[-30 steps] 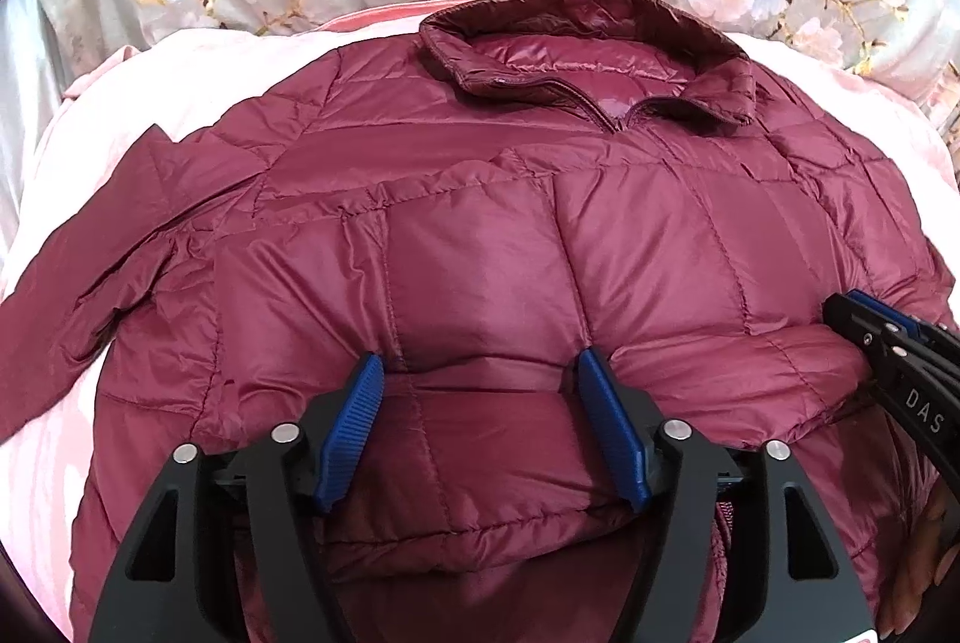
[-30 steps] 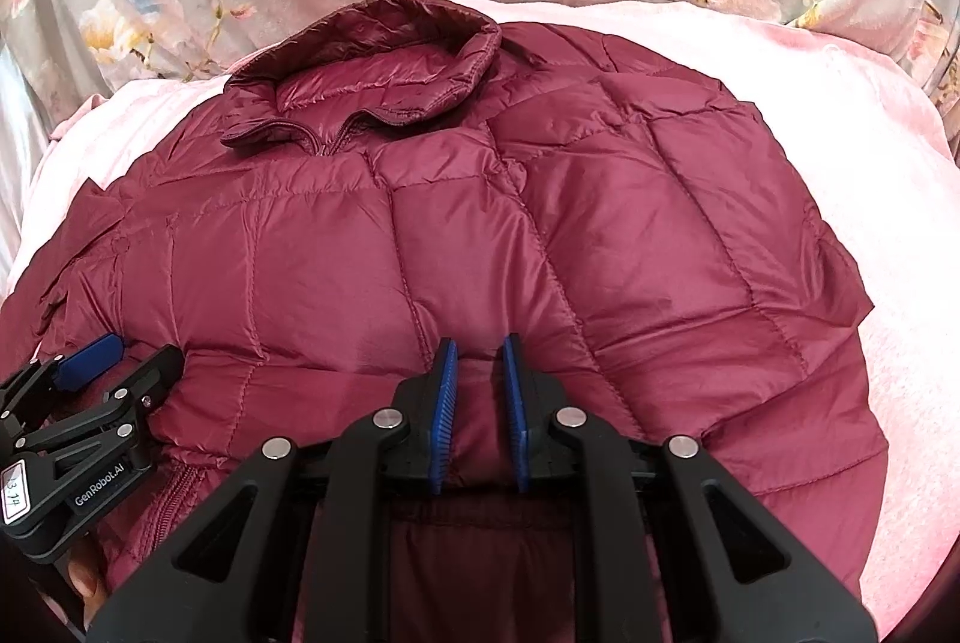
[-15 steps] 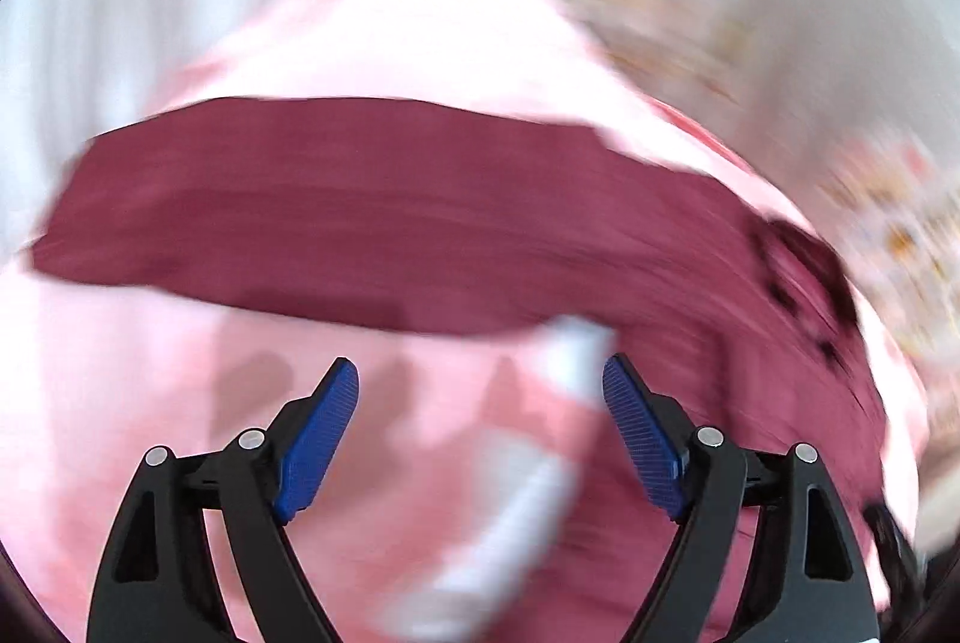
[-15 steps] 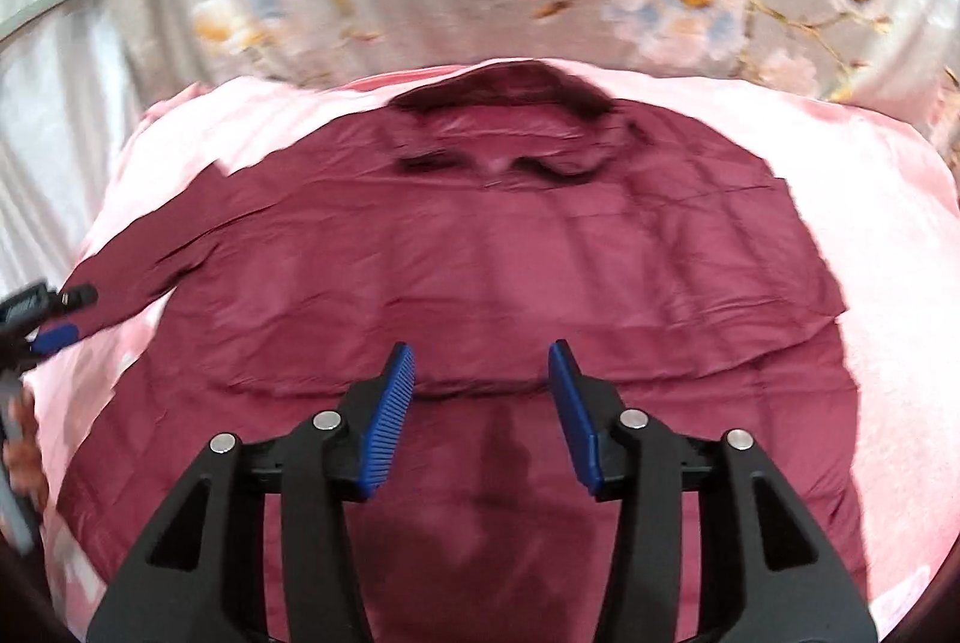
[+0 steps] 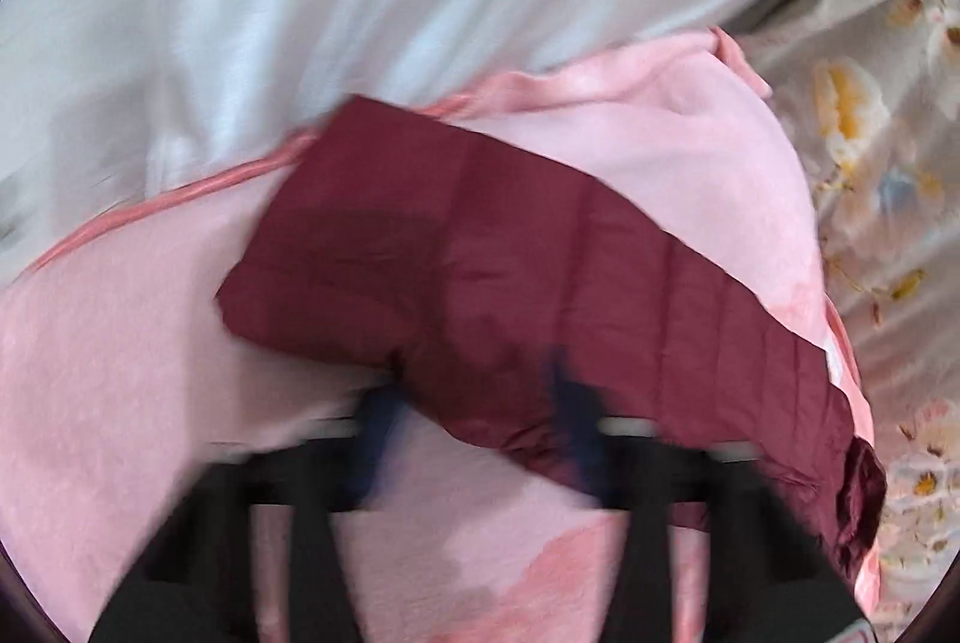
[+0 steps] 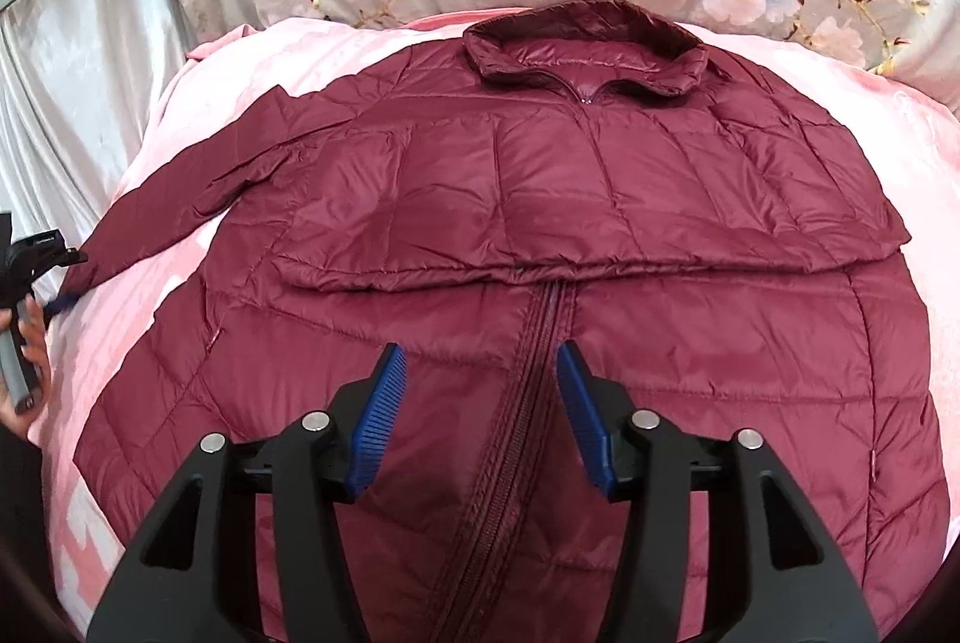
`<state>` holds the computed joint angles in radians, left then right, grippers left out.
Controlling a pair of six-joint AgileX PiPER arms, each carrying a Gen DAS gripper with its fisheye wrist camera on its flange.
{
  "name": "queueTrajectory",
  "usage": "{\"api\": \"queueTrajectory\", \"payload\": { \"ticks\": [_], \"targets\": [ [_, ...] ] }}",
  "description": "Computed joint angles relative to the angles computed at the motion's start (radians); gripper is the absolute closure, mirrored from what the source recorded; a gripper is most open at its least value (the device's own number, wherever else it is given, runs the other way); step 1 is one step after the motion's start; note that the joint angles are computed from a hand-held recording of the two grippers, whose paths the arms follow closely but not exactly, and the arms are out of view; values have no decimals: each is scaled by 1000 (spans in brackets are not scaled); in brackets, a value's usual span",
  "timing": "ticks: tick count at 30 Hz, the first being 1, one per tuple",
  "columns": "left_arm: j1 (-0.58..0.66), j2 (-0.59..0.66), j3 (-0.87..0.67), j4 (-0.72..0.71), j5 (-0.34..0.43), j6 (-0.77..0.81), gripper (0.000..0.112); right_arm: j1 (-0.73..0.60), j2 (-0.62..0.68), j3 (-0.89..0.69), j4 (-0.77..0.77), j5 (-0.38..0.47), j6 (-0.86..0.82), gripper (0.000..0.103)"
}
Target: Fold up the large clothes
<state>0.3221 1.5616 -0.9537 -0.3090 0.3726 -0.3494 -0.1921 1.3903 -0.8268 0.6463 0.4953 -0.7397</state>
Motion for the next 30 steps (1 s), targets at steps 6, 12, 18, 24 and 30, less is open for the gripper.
{"api": "queueTrajectory", "payload": {
  "ticks": [6,12,18,24,30],
  "targets": [
    [-241,-22,-169,482,76,-391,112,-33,-22,15,9,6,-12,52],
    [-655,2,-476,768,246,-504,112,-100,-25,10,41,19,-56,52],
    [-1007,242,-873,769,381,-385,112,-251,-22,-4,115,61,-150,52],
    [-1147,659,-1389,563,569,-238,101,-438,14,-43,167,123,-252,51],
    [-1174,753,-1400,499,551,-305,51,-558,60,-91,212,176,-322,44]
  ]
}}
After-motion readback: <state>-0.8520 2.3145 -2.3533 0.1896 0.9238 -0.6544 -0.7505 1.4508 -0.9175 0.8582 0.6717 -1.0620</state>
